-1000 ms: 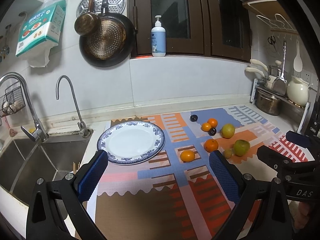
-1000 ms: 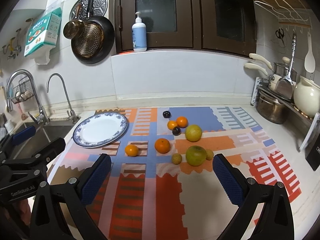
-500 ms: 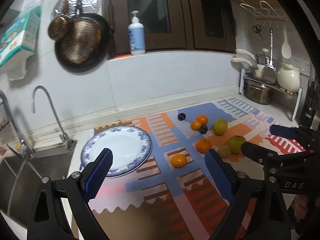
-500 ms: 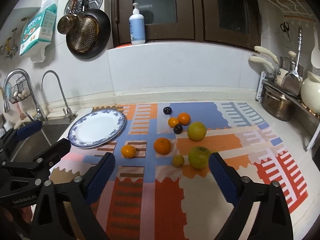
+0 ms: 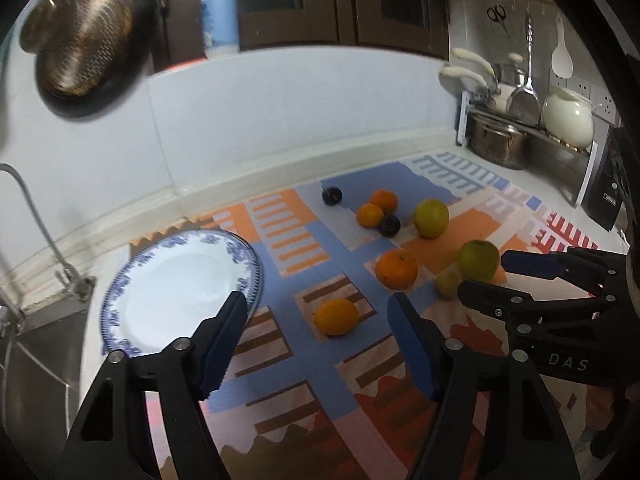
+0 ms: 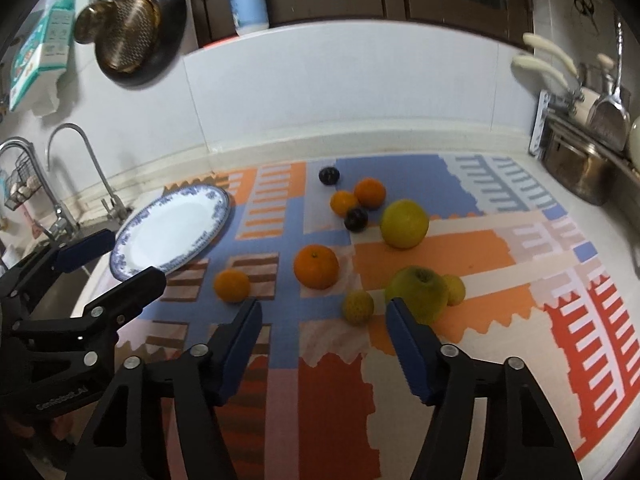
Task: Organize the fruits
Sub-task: 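Grasp the small mandarin with the left tool while the right tool grasps a small yellow fruit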
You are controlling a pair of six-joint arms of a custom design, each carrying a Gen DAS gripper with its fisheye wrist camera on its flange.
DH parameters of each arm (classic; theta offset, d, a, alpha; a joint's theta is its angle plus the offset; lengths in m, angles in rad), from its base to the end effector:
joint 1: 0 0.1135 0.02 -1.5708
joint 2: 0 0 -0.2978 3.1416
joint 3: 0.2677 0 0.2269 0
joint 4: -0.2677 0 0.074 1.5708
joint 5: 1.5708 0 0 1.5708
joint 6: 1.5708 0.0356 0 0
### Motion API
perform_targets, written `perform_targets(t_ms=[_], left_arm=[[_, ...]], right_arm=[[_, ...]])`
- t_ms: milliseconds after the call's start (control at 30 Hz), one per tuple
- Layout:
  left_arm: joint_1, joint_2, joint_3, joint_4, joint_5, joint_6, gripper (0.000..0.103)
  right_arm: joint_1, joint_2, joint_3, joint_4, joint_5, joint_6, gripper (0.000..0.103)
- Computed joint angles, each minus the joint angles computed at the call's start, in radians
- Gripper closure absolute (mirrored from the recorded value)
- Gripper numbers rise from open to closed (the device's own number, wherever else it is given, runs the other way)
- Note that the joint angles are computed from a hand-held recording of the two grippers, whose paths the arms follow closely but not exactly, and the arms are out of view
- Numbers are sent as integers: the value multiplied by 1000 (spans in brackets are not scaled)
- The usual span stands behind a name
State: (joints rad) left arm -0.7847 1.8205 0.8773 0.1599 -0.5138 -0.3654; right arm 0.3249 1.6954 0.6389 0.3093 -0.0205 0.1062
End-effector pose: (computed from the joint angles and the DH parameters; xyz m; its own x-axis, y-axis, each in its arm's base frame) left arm 0.2565 -0.2314 0.1861 -0.5982 0.1576 -0.7857 0.1662 0.9836 0.0707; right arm 0.2815 0.0956 0.1735 -0.6757 -0.1158 -0.7280 -0.2632 0.9604 0.0916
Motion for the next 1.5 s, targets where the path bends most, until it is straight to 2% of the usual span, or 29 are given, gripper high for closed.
perform_targets(t_ms=[233,467,733,967,1100,1233,1500], left_arm=[[64,90,45,3,115,13,42],[98,152,86,-12,175,25,47],[119,213,136,-25,212,28,49],[141,238,153,-27,274,14,58],[142,242,156,-20,287,24,64],[142,245,162,-23,288,27,65],[134,198,125,-2,271,17,65]], right_arm=[[-10,104,66,-30,-7,5,49],[-29,197,127,-56,-34,1,57],[-37,248,167,-65,-31,-6,57],[-30,269,190,-59,-5,-33,61],[-34,278,202,-64,-3,-41,67],[-38,283,207,-68,-1,-49,74],[-32,249,184,-42,-36,-63,74]])
